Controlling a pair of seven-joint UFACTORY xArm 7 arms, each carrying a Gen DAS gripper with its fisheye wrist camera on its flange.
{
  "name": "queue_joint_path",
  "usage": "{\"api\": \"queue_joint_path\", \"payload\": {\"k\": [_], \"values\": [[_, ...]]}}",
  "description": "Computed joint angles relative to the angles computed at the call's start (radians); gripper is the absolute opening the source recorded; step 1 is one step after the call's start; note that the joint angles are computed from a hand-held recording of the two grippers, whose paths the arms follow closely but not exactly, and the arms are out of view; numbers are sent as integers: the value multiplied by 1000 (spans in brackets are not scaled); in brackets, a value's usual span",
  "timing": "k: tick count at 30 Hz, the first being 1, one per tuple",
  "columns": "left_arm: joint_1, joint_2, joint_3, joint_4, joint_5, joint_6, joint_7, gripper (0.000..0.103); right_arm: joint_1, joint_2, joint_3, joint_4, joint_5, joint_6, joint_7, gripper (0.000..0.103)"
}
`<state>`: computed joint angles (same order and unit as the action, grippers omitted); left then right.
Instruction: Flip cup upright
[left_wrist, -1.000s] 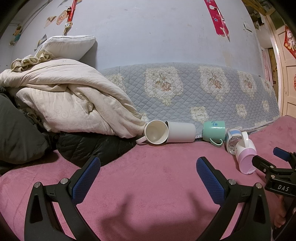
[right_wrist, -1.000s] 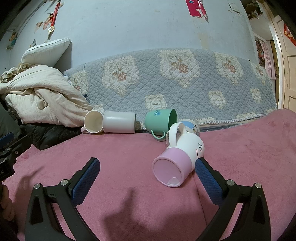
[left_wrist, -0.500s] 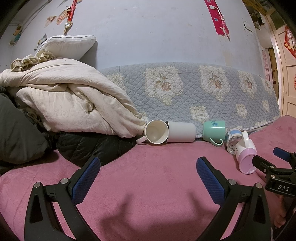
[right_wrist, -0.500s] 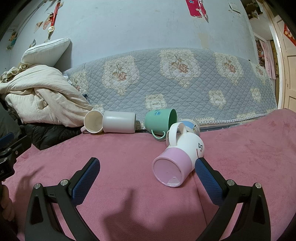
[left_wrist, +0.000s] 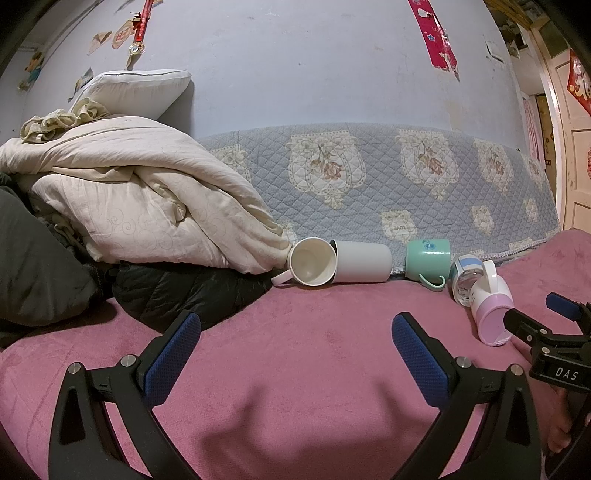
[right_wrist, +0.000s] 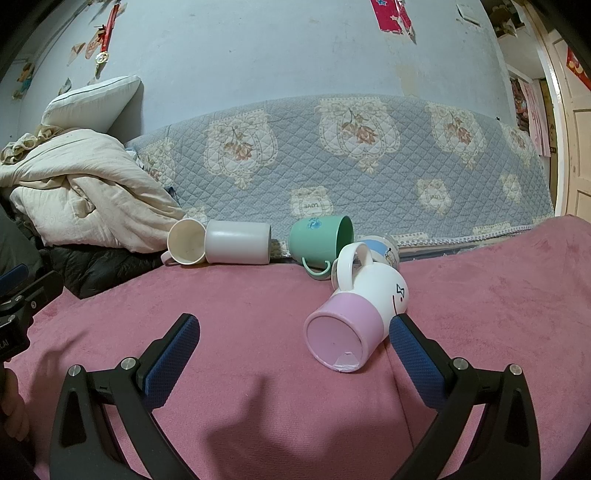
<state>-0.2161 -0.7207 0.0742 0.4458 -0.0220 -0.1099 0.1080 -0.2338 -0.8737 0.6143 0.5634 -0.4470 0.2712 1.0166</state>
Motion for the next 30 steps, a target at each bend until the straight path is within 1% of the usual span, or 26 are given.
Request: {"api": "queue_joint_path", "payload": {"k": [28,30], "values": [[0,-1,2,-5,4,-2,0,103,8,5,-9,6,-3,9,-3,103],[-11,-3,15,-13,5,-12,5,103,7,6,-8,9,-3,13,-3,103]]}}
